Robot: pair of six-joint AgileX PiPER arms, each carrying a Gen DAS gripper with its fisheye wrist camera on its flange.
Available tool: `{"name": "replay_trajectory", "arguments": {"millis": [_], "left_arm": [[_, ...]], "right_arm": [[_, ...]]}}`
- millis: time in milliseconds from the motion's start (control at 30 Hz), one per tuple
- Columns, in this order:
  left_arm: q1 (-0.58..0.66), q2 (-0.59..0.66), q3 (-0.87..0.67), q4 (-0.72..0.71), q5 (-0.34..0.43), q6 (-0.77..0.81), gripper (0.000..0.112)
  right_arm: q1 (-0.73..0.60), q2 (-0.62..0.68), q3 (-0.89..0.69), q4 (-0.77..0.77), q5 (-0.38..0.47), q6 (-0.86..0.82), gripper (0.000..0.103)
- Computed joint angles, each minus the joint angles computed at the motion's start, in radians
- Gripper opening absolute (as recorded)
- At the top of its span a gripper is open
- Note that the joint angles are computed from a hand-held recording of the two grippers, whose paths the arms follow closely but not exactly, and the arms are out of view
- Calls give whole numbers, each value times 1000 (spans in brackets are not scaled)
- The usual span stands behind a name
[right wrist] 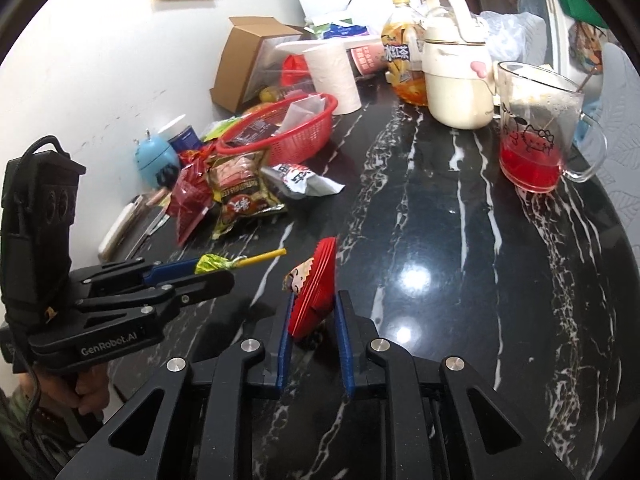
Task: Organize snacks
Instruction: 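Lift the lollipop and red packet and carry both over the red basket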
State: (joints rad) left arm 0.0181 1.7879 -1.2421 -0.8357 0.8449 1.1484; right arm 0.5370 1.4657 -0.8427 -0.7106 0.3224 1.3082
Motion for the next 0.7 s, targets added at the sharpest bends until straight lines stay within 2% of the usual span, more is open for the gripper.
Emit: {"name": "replay_trajectory", "arguments": {"millis": [200,500,700], "left_arm": [[32,7,-18,-6,25,4,27],[64,22,-83,-19,65,-22,27],[74,36,-142,-40,88,-37,27]], "right_arm": [[37,18,-58,-4,76,-11,19],[14,49,-104,109,16,-130,17],[9,69,-174,153,47,-215,17]]}}
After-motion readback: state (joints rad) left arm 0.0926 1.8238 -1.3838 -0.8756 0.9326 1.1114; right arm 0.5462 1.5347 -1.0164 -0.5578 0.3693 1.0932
